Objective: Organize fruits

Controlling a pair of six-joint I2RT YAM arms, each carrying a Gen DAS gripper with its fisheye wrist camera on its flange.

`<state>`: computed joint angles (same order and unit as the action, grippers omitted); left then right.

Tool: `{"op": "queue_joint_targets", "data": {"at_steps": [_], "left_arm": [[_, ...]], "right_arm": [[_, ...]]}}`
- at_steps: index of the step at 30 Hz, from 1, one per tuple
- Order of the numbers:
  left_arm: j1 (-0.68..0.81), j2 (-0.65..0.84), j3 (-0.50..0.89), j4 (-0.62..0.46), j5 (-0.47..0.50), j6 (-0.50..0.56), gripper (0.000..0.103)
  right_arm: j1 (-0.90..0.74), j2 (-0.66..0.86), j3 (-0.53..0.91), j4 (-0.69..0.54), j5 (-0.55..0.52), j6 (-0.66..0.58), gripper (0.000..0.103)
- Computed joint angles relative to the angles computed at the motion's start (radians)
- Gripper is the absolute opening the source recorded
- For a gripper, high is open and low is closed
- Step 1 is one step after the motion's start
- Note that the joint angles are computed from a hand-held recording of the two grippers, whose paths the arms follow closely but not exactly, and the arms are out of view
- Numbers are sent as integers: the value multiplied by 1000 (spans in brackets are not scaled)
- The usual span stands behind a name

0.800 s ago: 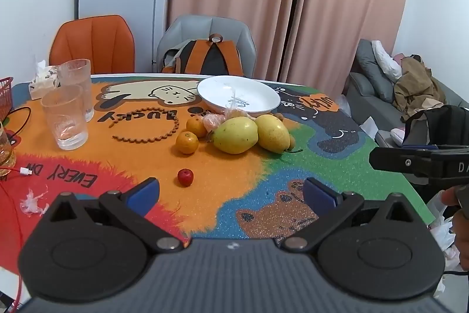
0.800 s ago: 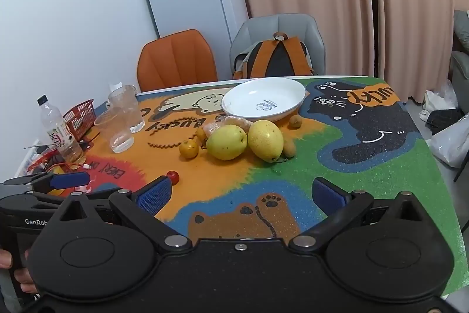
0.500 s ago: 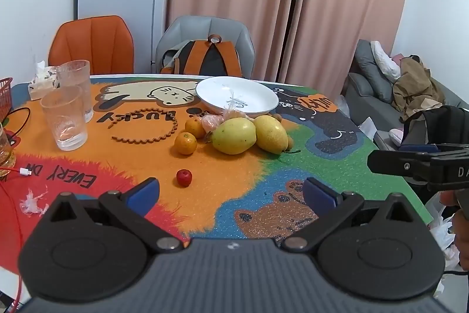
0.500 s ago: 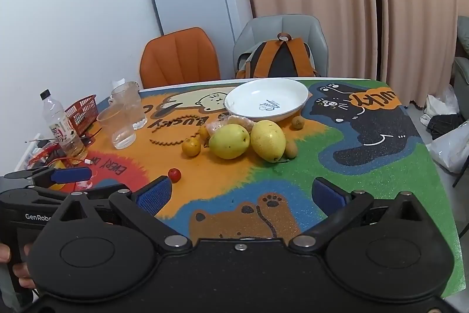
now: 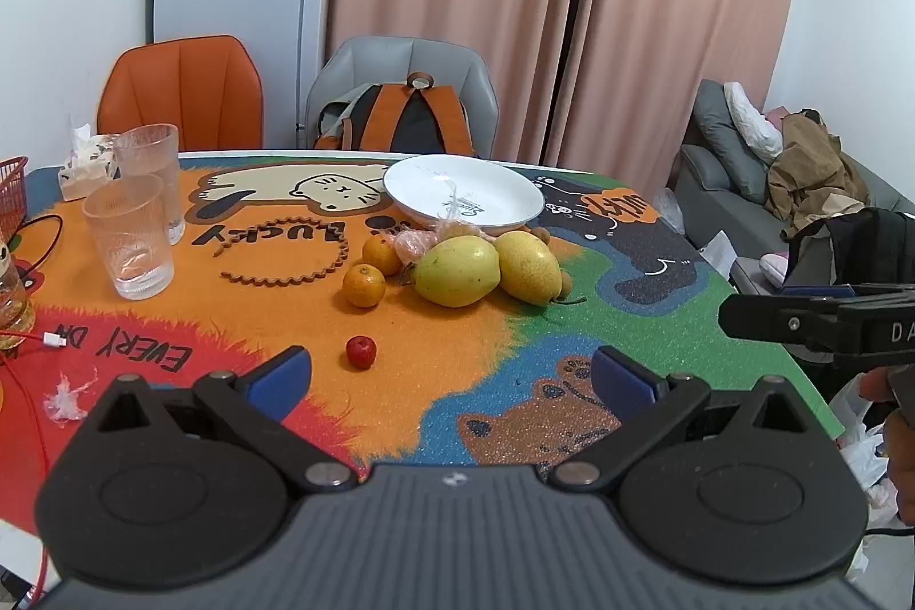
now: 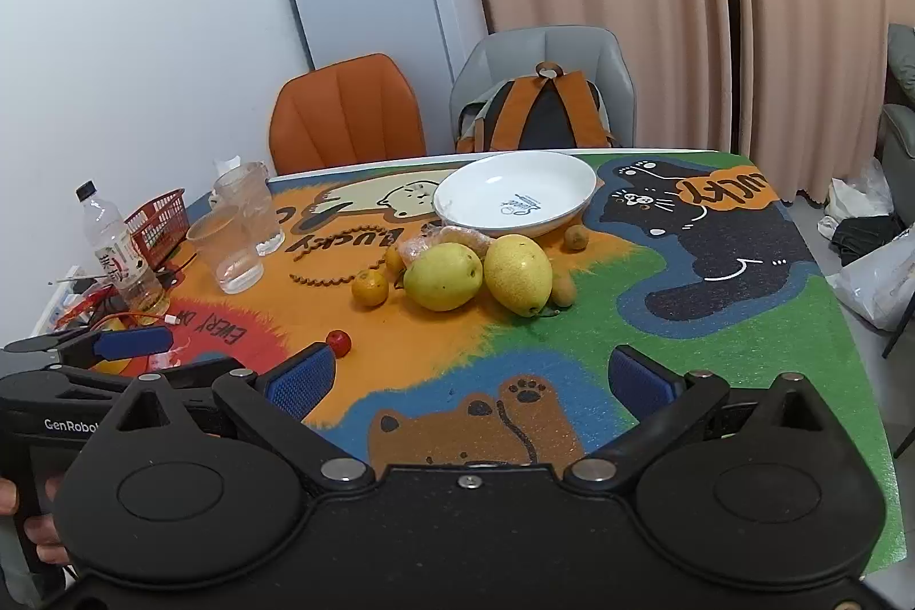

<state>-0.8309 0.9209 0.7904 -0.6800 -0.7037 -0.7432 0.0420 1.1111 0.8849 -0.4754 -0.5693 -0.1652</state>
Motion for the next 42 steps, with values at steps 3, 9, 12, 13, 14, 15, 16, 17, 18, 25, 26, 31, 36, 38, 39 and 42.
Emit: {"op": "queue_joint_targets", "data": {"at_steps": [3,9,12,13,14,15,16,17,18,25,26,31,36,38,39,42], "left_arm": [[-1,-1,-1,1,-1,0,103],[-10,1,7,-6,-23,1,103],[-8,-4,9,-7,-23,1,103],[-8,-5,10,-8,-24,2,103],[-6,-8,9,-9,-23,3,103],[-6,-9,9,-9,-22,3,103],[-7,-9,8,-8,-23,3,103],[-6,-10,9,-9,-23,4,103],[-13,-9,10,-14,-29,-3,103],[-16,-13,11,-18,-29,-3,103],[-17,-13,10,-17,-30,-3,103],[-13,-13,13,-19,-27,0,103],[-12,-13,13,-18,-26,1,103],[-13,-15,12,-17,-29,1,103],[-13,-14,13,-17,-29,1,103],[-15,-14,17,-21,-31,0,103]], "right_arm": [[-5,-2,4,-5,-1,-4,103],[-8,-2,13,-14,-1,-14,103],[-8,0,19,-20,4,-18,103],[-6,0,22,-22,7,-18,103],[-6,2,26,-24,7,-19,103],[-4,1,28,-26,10,-19,103],[-4,2,28,-27,9,-19,103],[-4,3,30,-29,9,-20,103],[-3,2,31,-31,10,-21,103],[3,0,34,-37,19,-29,103],[4,-1,34,-38,19,-29,103],[13,-4,34,-38,27,-26,103],[16,-6,35,-43,29,-34,103],[19,-6,33,-43,31,-38,103],[21,-7,32,-43,34,-39,103],[25,-9,32,-44,41,-40,103]]}}
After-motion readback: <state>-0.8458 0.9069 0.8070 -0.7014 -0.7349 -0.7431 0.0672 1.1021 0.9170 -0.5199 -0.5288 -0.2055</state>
